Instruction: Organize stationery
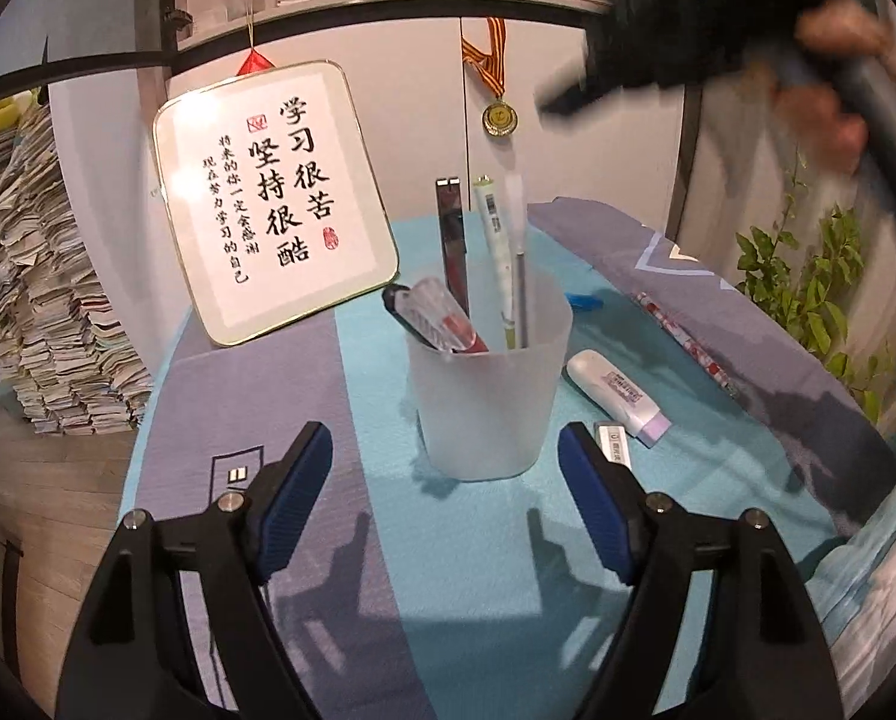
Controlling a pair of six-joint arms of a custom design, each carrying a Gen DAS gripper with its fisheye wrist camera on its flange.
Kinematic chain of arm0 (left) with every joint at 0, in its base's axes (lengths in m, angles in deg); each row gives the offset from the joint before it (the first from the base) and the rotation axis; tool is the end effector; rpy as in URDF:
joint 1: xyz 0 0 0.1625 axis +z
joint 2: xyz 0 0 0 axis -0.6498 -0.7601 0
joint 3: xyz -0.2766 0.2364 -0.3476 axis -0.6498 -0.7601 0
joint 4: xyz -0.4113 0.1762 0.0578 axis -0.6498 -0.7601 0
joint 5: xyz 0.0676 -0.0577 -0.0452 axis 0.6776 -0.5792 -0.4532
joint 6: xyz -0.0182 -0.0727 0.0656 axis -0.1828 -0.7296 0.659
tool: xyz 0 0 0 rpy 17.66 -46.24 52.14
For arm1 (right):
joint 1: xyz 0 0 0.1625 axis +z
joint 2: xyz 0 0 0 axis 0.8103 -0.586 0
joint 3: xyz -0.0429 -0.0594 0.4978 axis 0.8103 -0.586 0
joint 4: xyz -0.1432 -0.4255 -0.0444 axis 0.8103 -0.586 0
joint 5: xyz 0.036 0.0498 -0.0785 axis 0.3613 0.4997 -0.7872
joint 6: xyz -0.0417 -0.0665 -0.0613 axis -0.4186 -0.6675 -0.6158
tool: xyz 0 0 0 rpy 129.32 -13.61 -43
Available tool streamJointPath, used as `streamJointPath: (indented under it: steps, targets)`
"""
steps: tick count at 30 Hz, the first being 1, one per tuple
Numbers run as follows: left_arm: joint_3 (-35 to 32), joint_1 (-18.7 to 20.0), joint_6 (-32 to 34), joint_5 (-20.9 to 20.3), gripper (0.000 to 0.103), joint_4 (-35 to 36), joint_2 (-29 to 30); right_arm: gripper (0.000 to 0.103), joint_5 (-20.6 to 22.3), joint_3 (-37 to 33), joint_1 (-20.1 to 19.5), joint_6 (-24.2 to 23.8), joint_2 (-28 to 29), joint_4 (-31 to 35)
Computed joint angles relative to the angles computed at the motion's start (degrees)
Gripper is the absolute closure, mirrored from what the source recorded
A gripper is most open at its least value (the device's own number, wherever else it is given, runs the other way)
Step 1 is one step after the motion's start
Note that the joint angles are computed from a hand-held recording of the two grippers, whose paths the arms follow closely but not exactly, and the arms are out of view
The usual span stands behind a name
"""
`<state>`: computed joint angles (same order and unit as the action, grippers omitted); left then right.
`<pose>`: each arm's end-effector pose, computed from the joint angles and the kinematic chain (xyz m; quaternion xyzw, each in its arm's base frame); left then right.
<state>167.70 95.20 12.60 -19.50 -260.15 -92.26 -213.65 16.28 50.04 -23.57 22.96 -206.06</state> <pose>-0.2236 -0.6129 0.1151 0.4881 0.8087 -0.2704 0.1860 0.2413 -0.6541 0.2868 0.0739 -0.8986 0.3292 0.2806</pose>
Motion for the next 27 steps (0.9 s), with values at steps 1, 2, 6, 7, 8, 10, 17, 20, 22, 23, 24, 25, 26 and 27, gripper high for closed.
streamJointPath:
  steps: [1, 2, 6, 7, 8, 10, 17, 20, 22, 23, 24, 25, 26, 27]
  targets:
    - [0.17, -0.01, 0.18, -0.08, 0.026, -0.12, -0.16, 0.1, 0.21, 0.33, -1.19, 1.46, -0.24, 1.75]
    - [0.36, -0.05, 0.39, -0.03, 0.026, -0.31, -0.28, 0.099, -0.11, 0.4, -2.72, 3.43, -0.28, 4.15]
    - [0.17, 0.12, 0.85, -0.13, 0.026, 0.48, -0.41, 0.099, -2.11, 1.87, -6.79, 3.85, 0.72, 5.61]
    - [0.0, 0.18, 0.72, -0.3, 0.026, 1.15, -0.48, 0.099, -1.73, 2.22, -7.36, 2.46, 0.9, 5.27]
    - [-0.1, 0.15, 0.47, -0.4, 0.026, 1.86, -0.51, 0.099, -1.36, 2.32, -7.72, 1.3, 1.06, 5.32]
    - [-0.24, -0.02, 0.34, -0.93, 0.026, 3.04, -0.51, 0.098, -1.57, 1.93, -8.16, -0.83, 1.7, 5.76]
    - [0.49, -1.19, 1.75, -1.41, 0.026, 3.76, -0.32, 0.053, -1.95, -0.14, -9.25, -7.39, 4.1, 4.37]
    - [0.37, -1.63, 1.93, -0.99, 0.026, 4.06, 0.06, 0.053, 0.24, -0.26, -9.66, -10.07, 4.64, 2.88]
    - [0.34, -2.01, 1.84, -0.54, 0.026, 4.24, 0.34, 0.062, -0.4, -1.08, -9.95, -10.23, 5.49, 4.67]
    - [0.26, -2.08, 1.84, -0.55, 0.026, 4.31, 0.41, 0.072, -1.56, -1.4, -9.96, -10.62, 6.09, 5.05]
    - [0.27, -2.19, 1.81, -0.62, 0.026, 4.36, 0.43, 0.082, -2.67, -1.13, -9.63, -12.67, 6.47, 3.03]
    - [0.25, -2.28, 1.75, -0.71, 0.026, 4.52, 0.42, 0.085, -2.98, -1.03, -9.54, -12.45, 6.37, 3.41]
    - [0.19, -2.4, 1.6, -0.75, 0.026, 4.75, 0.43, 0.089, -3.19, -0.87, -9.49, -11.02, 5.94, 4.67]
    - [0.15, -2.49, 1.43, -0.8, 0.026, 4.96, 0.43, 0.089, -3.44, -0.54, -9.45, -10.56, 5.68, 4.68]
